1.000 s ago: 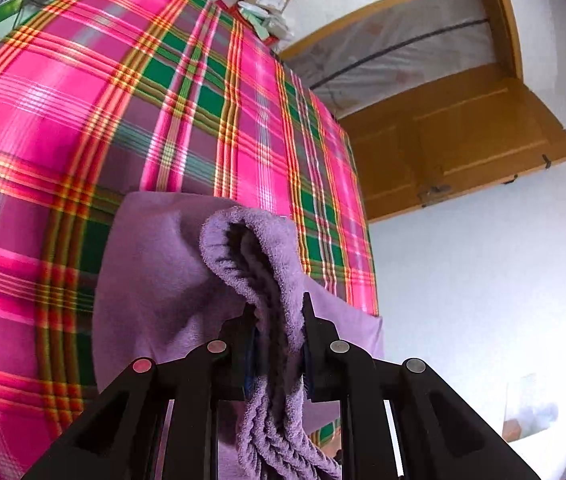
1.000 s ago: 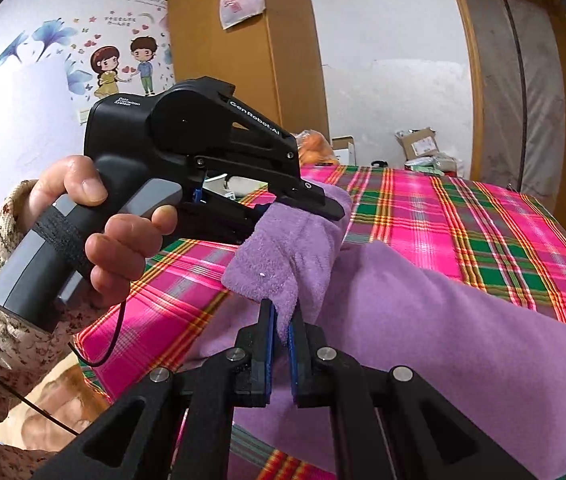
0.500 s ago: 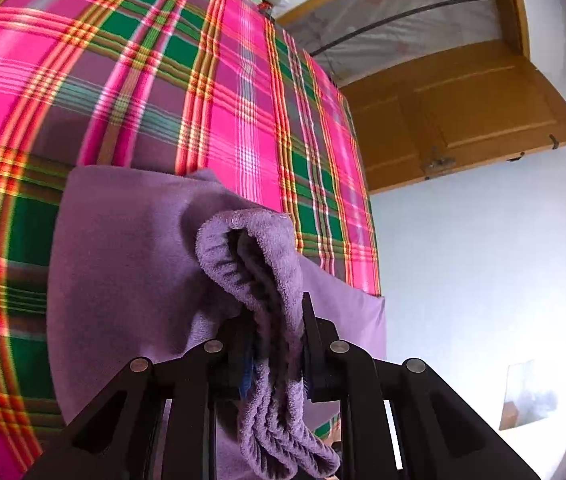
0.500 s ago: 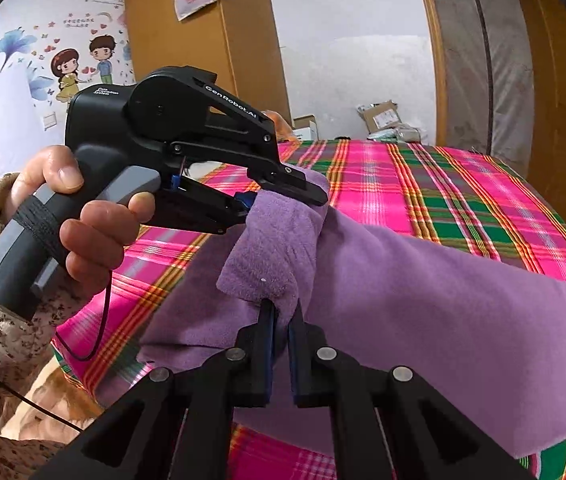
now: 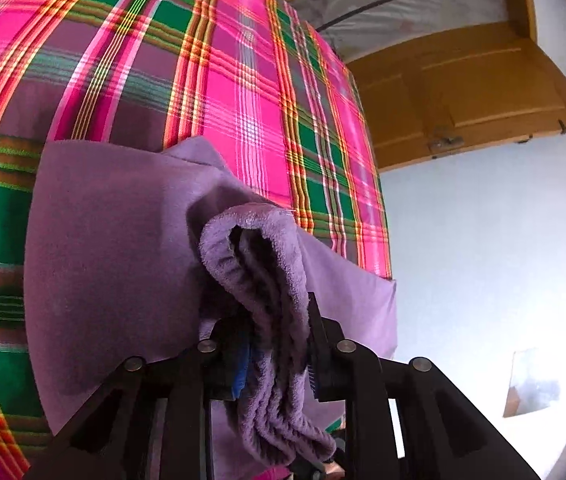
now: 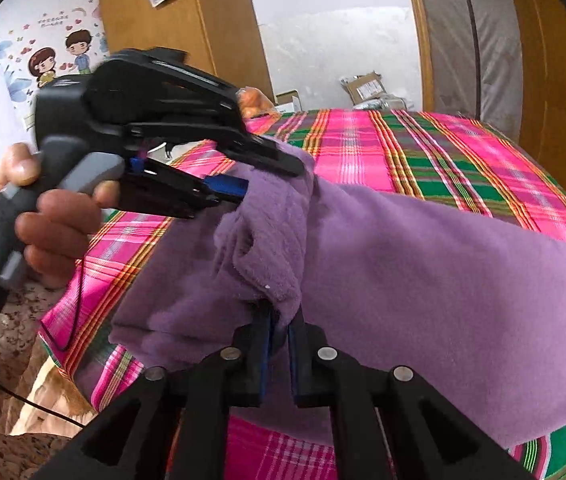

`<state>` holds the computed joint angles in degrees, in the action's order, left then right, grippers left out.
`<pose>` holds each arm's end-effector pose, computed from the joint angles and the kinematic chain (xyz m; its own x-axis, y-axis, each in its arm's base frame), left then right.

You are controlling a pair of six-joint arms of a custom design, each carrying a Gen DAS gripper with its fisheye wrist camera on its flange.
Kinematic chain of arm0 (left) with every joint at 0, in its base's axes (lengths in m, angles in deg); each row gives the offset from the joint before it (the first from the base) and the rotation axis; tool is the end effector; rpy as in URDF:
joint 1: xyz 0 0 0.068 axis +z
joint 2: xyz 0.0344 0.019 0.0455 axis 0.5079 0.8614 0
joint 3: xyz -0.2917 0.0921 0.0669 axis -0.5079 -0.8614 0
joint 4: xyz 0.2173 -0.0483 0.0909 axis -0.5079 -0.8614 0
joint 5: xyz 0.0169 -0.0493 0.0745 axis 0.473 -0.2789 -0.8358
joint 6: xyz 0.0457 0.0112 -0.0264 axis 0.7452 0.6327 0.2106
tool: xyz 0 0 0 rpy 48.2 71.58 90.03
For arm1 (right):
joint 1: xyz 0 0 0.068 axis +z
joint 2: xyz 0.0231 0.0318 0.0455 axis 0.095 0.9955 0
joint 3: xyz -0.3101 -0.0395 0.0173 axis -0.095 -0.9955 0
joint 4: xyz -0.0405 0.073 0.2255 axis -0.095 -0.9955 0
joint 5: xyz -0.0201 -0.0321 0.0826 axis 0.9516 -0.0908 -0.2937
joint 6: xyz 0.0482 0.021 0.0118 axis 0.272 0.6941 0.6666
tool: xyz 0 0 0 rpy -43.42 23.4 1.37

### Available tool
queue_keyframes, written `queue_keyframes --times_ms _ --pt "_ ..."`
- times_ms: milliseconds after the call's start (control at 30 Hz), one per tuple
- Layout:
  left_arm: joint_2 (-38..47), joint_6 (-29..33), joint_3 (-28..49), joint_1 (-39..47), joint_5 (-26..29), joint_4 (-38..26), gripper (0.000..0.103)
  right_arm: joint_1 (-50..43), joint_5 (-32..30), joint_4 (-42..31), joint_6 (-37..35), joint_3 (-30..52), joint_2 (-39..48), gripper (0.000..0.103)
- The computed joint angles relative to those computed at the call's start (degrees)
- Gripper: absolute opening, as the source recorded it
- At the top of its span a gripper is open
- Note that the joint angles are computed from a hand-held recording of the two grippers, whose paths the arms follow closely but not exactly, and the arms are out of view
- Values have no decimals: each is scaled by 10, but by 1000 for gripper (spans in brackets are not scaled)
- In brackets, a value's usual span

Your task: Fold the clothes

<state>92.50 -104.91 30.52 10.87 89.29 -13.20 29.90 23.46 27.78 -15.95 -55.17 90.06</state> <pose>0.3338 -0.1334 0.1927 -0.8119 -0.5612 -0.1610 -0.2539 0.5877 -0.7682 0.2504 0.1287 0.1852 -0.5574 -0.3765 -0.7399 -0.7021 0.6895 0.1781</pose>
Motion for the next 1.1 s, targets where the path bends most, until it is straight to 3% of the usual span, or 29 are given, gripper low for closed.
queue_keyframes --times_ms 200,533,633,767,1100 --pt "-68 27 -52 -8 -32 7 27 -17 -3 -10 5 1 -1 21" --pt "-179 -18 -216 1 -73 87 27 -81 0 -15 23 -11 -20 23" --pt "-194 -35 -253 3 -79 107 27 -116 -50 -23 41 1 -26 31" --pt "-202 -54 -291 -1 -89 131 27 -154 -177 -78 63 68 9 44" --pt "-191 -64 -294 -18 -106 135 27 -107 -193 -199 60 236 154 51"
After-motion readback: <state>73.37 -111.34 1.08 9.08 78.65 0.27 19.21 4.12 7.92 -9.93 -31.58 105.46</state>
